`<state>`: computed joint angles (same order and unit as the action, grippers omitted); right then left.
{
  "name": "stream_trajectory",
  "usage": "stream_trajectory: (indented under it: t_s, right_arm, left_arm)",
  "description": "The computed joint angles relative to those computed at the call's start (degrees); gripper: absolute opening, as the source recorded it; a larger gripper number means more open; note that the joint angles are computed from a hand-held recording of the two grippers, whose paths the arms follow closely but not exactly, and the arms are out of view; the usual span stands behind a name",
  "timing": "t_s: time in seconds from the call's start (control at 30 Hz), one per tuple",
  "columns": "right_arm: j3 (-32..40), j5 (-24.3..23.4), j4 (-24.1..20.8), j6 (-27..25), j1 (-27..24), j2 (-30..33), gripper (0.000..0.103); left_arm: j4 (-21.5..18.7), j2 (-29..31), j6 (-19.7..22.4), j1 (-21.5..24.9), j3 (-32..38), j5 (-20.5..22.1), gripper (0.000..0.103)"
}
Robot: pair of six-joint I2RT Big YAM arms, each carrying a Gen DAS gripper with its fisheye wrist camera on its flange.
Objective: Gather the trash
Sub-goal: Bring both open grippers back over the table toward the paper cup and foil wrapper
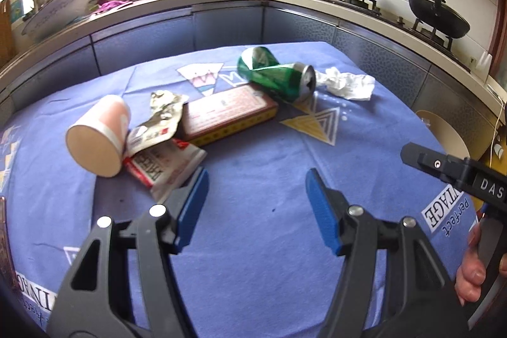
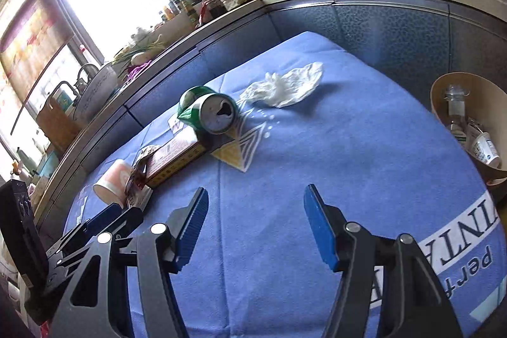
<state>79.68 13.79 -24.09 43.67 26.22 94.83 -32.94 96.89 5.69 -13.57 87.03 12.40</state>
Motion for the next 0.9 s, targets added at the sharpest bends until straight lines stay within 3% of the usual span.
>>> stream_trajectory:
  t_s: [0.4,0.9]
  right_arm:
    - [8.9,-1.1,-5.6,-3.4,3.8,6.0,0.062]
    - [17.2,-2.0,-10.5,-6.5,6.0,11.4,0.062]
  left_arm:
    - [3.2,-0.2,-0.3,6.0,-3.2,-2.5,0.061]
    - [4.5,1.8,-2.2,12.1,-3.4,-3.2,0.061]
